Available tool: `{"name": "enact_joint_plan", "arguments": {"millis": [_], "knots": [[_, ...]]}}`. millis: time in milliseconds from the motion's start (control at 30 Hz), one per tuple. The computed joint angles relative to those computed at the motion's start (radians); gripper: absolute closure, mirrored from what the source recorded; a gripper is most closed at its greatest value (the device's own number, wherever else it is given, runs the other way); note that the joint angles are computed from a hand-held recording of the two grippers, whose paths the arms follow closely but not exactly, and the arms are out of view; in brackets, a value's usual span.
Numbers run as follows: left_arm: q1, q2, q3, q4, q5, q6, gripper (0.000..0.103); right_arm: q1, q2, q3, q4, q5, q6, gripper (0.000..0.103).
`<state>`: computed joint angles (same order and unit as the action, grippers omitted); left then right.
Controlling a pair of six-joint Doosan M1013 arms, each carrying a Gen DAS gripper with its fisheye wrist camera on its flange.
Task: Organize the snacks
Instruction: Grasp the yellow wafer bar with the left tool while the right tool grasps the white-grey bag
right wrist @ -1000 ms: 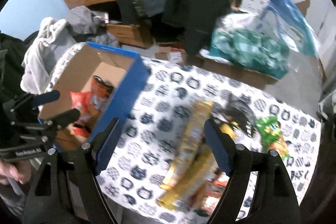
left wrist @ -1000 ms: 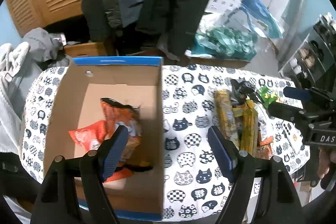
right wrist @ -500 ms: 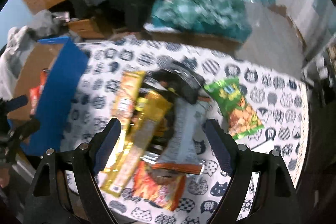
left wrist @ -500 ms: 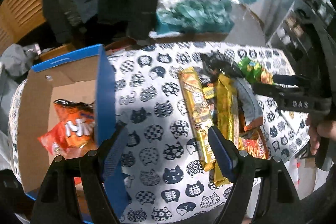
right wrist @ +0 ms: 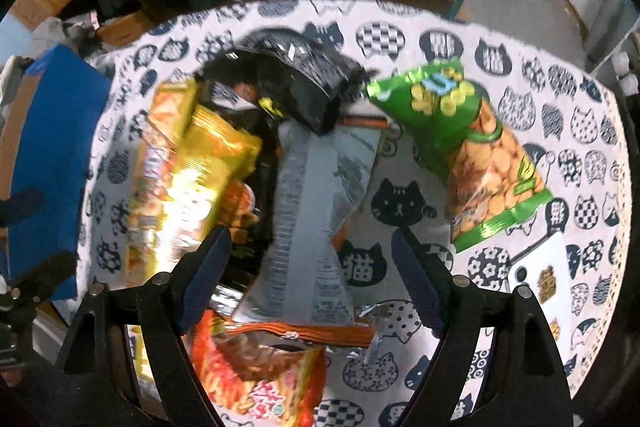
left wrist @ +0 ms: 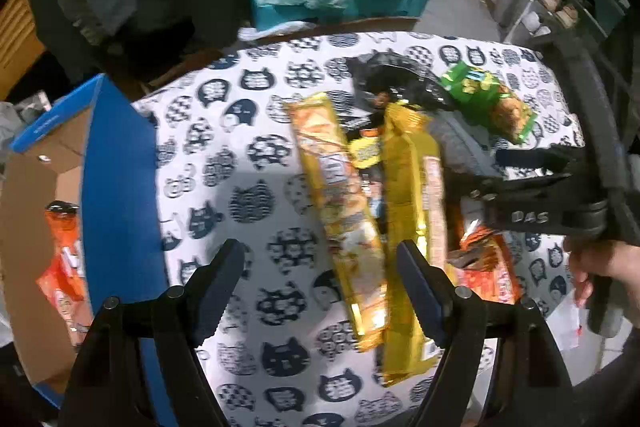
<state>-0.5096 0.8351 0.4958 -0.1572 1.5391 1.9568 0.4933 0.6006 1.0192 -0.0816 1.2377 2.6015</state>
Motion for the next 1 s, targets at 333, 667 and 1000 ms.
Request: {"name": "enact_joint_plan", "arguments": {"millis": [333, 667, 1000], "knots": [[-0.033, 0.01, 0.017, -0.053, 0.061, -0.002, 0.023, -0.01, -0.019, 0.06, 0.088, -0.037, -0.072, 0.065], [-0.066, -0.013, 0.113, 0.021, 0.012, 0.052, 0.043, -0.001, -0.065, 0.125, 0.06, -0.03, -0.074, 0.066], [-0.06, -0.053, 0.176, -0.005, -0.043, 0.106, 0.074, -0.016, -0.067, 0.144, 0.07, -0.051, -0.06, 0.046]]}}
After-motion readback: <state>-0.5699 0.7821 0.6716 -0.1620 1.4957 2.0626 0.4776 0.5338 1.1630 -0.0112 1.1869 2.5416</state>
